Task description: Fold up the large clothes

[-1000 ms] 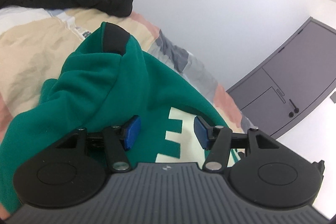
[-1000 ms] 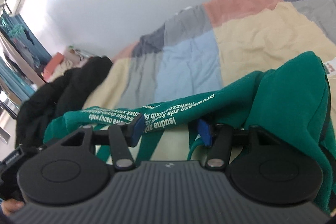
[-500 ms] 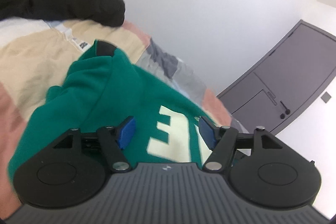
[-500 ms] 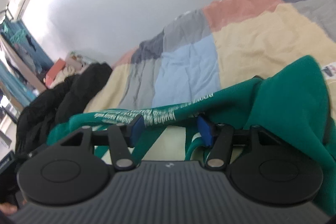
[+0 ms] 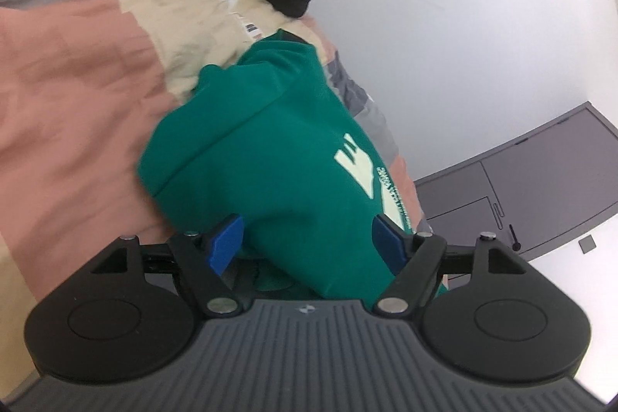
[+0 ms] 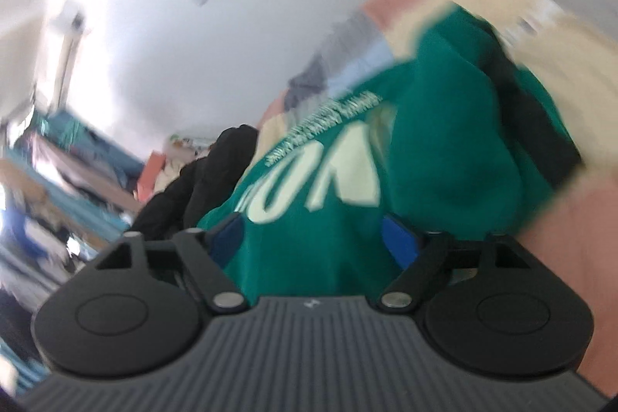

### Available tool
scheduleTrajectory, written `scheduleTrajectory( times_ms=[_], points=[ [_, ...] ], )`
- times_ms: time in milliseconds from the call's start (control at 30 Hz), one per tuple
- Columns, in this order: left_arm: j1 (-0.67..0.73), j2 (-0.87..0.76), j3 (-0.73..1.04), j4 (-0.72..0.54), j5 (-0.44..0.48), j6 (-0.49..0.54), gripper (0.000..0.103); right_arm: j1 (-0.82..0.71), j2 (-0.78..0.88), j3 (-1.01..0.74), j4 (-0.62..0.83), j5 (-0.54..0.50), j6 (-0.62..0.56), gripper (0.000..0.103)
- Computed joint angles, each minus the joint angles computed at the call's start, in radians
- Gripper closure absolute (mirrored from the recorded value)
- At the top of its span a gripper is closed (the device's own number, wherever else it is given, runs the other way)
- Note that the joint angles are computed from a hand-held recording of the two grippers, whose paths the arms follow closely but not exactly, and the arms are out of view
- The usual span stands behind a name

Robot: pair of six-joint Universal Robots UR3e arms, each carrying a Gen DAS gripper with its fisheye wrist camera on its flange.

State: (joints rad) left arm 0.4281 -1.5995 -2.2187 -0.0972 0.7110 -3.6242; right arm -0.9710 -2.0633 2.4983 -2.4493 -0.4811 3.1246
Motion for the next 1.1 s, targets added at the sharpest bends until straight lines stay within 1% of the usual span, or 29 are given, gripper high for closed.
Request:
scheduleTrajectory(
  times_ms=[100,133,167,200,267,300,367,433,467,500,533,567,600,667,700,733,800,867,900,933,967,1033,1100],
  points=[
    [-0.014,-0.014,0.020,-0.069,0.017,-0.006,0.025,-0.080,-0.077,-0.016,0.282,-0.028,-0.061,0.017],
    [-0.016,-0.023,0.026,-0.093,0.019,-0.018,0.025,-0.102,-0.090,-0.016,0.346,-0.026,-0.077,0.017],
    [-0.021,-0.046,0.029,-0.082,0.024,-0.039,0.025,-0.114,-0.080,-0.015,0.365,-0.024,-0.076,0.017],
    [-0.025,-0.066,0.028,-0.060,0.030,-0.059,0.025,-0.109,-0.048,-0.018,0.340,-0.030,-0.056,0.018],
    [-0.047,-0.120,0.054,-0.028,0.073,-0.101,0.025,-0.072,0.058,-0.007,0.170,-0.040,0.028,0.018],
    [-0.052,-0.157,0.067,0.002,0.081,-0.134,0.025,-0.044,0.122,0.000,0.050,-0.052,0.080,0.018],
    [-0.055,-0.236,0.095,0.067,0.081,-0.207,0.026,0.022,0.288,-0.009,-0.237,-0.086,0.210,0.018],
    [-0.055,-0.281,0.102,0.153,0.090,-0.259,0.035,0.070,0.420,-0.035,-0.448,-0.122,0.290,0.027],
    [-0.052,-0.285,0.100,0.183,0.090,-0.263,0.047,0.077,0.451,-0.040,-0.510,-0.139,0.303,0.039],
    [-0.048,-0.276,0.098,0.198,0.089,-0.252,0.057,0.072,0.465,-0.041,-0.544,-0.137,0.306,0.051],
    [-0.046,-0.259,0.097,0.197,0.093,-0.235,0.062,0.053,0.458,-0.032,-0.548,-0.117,0.301,0.058],
    [-0.041,-0.245,0.094,0.209,0.094,-0.218,0.074,0.017,0.423,-0.016,-0.504,-0.082,0.266,0.068],
    [-0.032,-0.241,0.088,0.257,0.082,-0.211,0.083,-0.012,0.395,-0.005,-0.480,-0.048,0.243,0.073],
    [-0.017,-0.248,0.093,0.370,0.059,-0.227,0.086,-0.057,0.363,0.014,-0.501,0.007,0.220,0.079],
    [-0.014,-0.261,0.112,0.413,0.044,-0.240,0.087,-0.068,0.365,0.021,-0.545,0.026,0.225,0.081],
    [-0.018,-0.276,0.141,0.428,0.041,-0.241,0.088,-0.074,0.378,0.024,-0.612,0.039,0.246,0.082],
    [-0.048,-0.303,0.217,0.390,0.081,-0.198,0.089,-0.054,0.421,0.000,-0.718,0.021,0.280,0.083],
    [-0.078,-0.335,0.268,0.348,0.124,-0.169,0.089,-0.021,0.468,-0.027,-0.788,-0.021,0.300,0.083],
    [-0.095,-0.359,0.301,0.303,0.152,-0.152,0.089,0.000,0.495,-0.048,-0.806,-0.049,0.310,0.083],
    [-0.111,-0.382,0.332,0.256,0.178,-0.140,0.089,0.020,0.518,-0.063,-0.809,-0.080,0.308,0.083],
    [-0.114,-0.394,0.338,0.221,0.189,-0.132,0.089,0.030,0.531,-0.077,-0.776,-0.104,0.288,0.083],
    [-0.111,-0.430,0.338,0.200,0.188,-0.151,0.089,0.054,0.565,-0.097,-0.727,-0.146,0.272,0.083],
    [-0.104,-0.447,0.334,0.191,0.182,-0.156,0.089,0.067,0.593,-0.098,-0.703,-0.166,0.263,0.082]
  ],
)
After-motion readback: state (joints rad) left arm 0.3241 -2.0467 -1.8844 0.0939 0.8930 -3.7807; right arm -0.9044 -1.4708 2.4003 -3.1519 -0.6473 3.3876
